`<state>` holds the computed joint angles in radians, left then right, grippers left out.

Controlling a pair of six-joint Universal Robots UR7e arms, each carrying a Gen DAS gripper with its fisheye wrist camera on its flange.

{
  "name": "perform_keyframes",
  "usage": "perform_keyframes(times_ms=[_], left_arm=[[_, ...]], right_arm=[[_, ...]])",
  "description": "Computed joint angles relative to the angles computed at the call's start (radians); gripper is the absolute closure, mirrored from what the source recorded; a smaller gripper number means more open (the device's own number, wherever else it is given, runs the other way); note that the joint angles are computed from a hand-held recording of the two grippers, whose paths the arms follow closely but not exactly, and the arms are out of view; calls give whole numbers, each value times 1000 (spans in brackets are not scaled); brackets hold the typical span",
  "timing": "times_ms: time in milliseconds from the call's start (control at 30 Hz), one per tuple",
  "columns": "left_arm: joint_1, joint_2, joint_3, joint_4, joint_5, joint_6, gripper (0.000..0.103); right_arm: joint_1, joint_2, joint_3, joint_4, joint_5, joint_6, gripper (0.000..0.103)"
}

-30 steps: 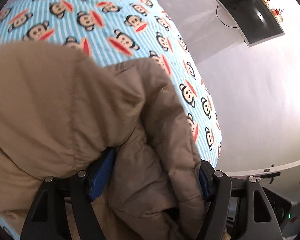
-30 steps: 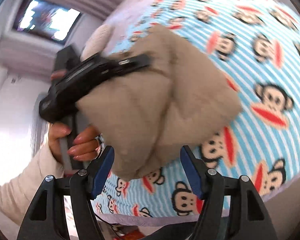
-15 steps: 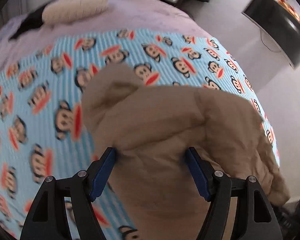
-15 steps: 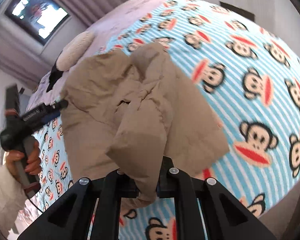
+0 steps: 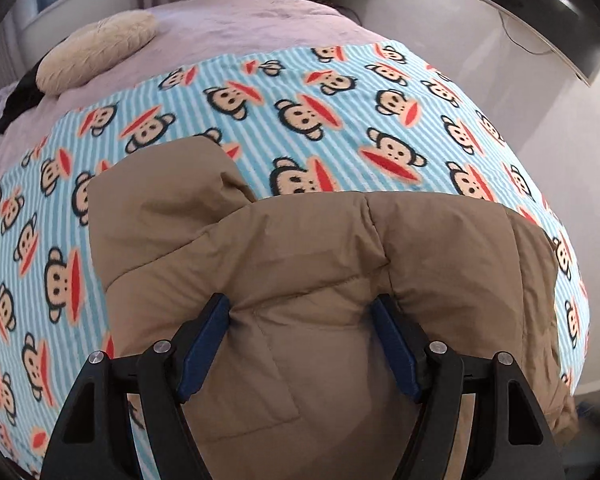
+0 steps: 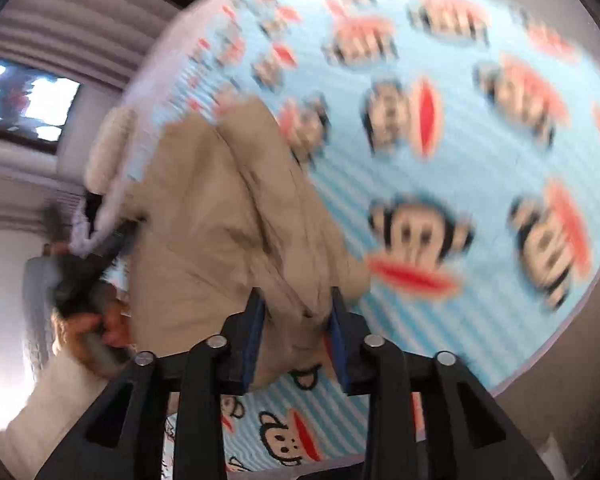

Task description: Fold large clothes

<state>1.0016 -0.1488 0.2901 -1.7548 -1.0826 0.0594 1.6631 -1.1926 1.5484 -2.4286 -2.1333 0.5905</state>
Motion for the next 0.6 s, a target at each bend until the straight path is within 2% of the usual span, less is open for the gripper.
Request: perform_keyframes(times_ms=[33,67,133,200,233,267,300,333,367,433,500,600], left_arm=[[2,15,-29,16,0,-7,30],[2,20,-38,21,3,-14,30],[-1,24,-43,27,19,-26,30],[-6,34,-56,38,37,-39,30],[-9,37,-60,44,49,-44,29],[-12,46,-77,61,64,-52,26],[-15,59,-106,88,76,-64,26],[-21,88,-172,145,99,-82,26],[-29,96,-197,177,129,-97,26],[-40,46,-122,165,165,-119,26],[-42,-39,4,139,146,-150,26],[-44,-177,212,97,130,-220,26]], right_arm=[[11,3,-34,-11,-10,-56,51],[11,14,-69,-11,1,-98,48],[-4,64,-175,37,49,-179,48],[-19,156,-318,100,83,-266,48],[-31,204,-386,118,122,-311,52],[-37,250,-448,139,149,-341,61],[-44,303,-518,175,166,-369,86],[-42,346,-571,218,141,-379,92],[-42,395,-631,267,91,-391,92],[-53,454,-700,368,31,-385,100],[-76,467,-706,429,41,-349,103],[-98,446,-667,422,80,-337,103]])
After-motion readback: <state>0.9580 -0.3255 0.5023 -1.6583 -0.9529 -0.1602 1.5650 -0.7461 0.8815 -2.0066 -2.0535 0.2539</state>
